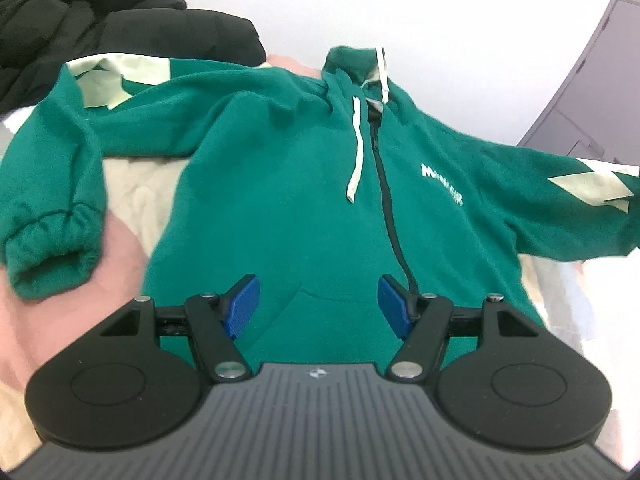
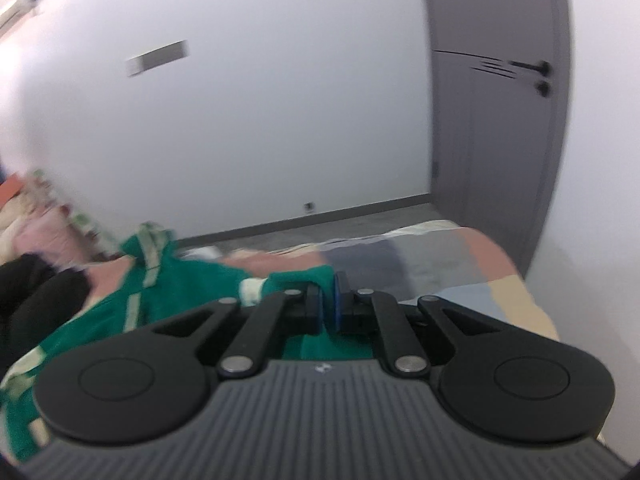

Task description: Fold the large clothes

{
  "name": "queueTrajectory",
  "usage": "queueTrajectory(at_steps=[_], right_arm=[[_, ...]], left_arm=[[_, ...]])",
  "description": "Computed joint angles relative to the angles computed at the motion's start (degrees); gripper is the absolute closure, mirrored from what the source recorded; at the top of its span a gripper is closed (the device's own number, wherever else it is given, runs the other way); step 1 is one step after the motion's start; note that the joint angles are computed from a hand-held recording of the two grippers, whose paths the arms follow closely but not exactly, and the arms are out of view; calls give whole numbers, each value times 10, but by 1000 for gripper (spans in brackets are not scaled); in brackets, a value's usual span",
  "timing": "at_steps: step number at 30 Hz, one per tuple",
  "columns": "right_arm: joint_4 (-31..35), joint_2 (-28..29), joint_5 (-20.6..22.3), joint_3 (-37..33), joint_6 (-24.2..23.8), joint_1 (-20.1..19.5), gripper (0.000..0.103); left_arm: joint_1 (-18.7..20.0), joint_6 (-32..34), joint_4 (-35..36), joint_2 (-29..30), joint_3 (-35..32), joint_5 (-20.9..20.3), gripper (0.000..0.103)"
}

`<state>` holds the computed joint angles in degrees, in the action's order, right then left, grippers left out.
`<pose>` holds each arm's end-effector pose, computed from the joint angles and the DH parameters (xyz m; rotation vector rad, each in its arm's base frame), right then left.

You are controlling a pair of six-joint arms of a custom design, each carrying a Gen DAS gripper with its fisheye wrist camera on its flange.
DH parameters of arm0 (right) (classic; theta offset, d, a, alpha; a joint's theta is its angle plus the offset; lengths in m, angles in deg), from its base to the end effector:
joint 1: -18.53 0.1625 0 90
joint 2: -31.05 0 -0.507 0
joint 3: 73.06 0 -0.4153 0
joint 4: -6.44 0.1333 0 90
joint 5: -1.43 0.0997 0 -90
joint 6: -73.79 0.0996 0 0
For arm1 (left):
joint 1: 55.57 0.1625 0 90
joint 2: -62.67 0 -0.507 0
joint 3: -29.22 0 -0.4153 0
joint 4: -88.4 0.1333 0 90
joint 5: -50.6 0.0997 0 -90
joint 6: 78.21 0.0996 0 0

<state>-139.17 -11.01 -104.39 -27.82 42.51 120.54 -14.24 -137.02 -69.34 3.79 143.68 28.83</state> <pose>0.2969 -0.8854 0.4997 0.7603 -2.3779 1.1512 -0.3030 -0.5671 0.2388 -0.3575 2.2080 -1.3592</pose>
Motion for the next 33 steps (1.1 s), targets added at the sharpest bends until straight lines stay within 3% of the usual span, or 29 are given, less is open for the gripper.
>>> queueTrajectory(at_steps=[6,10,15,20,21,23,24,25,29,33], right_arm=[[-25,-60,-20,154,-28,59,96],[-25,-61,-22,222,-41,85,95],[-6,-45,-13,284,-9,112,94],[20,-12,5,295,39,117,91],[25,-9,7,297,45,117,88],[26,-9,22,303,54,113,67],[20,-9,39,303,54,107,49],[8,-13,55,308,54,102,38],[-37,-17,112,308,70,67,37],[-90,-3,124,282,114,19,37]], left_arm=[[-25,35,-109,-27,51,12,32],[-38,58,-192,-44,86,19,32],[-43,104,-310,-52,112,19,31],[-41,123,-360,-65,134,3,31],[-40,121,-359,-68,136,3,31],[-38,116,-358,-71,140,1,31],[-36,114,-361,-72,142,-3,31],[-33,116,-369,-71,142,-9,31],[-21,132,-388,-61,132,-27,31],[-11,147,-368,-43,110,-31,28]])
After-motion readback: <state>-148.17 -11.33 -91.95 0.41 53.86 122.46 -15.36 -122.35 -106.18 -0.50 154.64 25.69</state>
